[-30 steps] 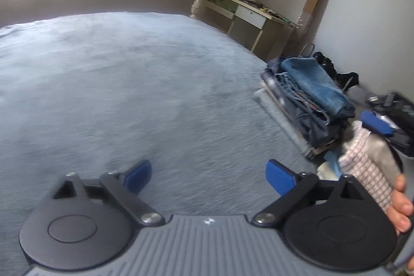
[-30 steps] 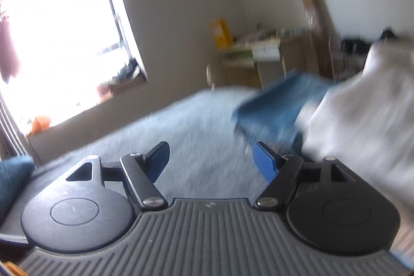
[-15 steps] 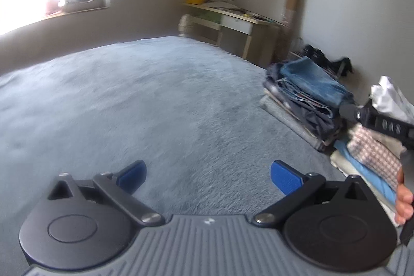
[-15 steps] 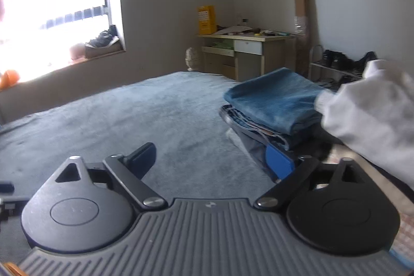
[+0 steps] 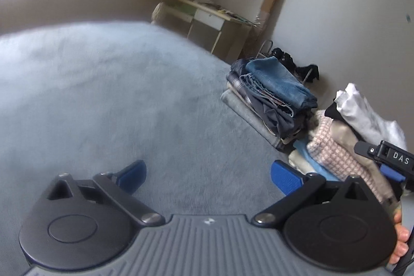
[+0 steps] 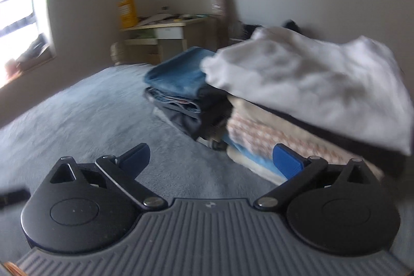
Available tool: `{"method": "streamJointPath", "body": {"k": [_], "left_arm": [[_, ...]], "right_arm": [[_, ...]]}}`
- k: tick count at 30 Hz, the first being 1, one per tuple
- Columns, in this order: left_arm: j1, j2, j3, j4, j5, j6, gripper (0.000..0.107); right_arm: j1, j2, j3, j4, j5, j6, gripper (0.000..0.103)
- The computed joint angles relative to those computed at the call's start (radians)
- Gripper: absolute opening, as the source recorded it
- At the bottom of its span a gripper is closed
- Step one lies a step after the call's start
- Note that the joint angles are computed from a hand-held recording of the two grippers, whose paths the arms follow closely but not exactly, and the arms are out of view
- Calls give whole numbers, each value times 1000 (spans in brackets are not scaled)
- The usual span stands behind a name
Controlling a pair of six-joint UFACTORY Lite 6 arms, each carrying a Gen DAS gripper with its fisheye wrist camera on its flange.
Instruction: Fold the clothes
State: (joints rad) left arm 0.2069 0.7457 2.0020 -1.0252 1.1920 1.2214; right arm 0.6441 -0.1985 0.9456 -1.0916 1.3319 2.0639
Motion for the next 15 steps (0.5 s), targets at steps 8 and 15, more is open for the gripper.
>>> {"method": "streamJointPath", "body": {"k": [8, 15], "left_arm": [[67, 121, 222, -3, 81, -83, 103], [113, 49, 79, -52, 127, 64, 103]], "right_arm": [[116, 198, 273, 151, 327, -107, 102], [222, 275, 395, 248, 569, -154, 102]]}}
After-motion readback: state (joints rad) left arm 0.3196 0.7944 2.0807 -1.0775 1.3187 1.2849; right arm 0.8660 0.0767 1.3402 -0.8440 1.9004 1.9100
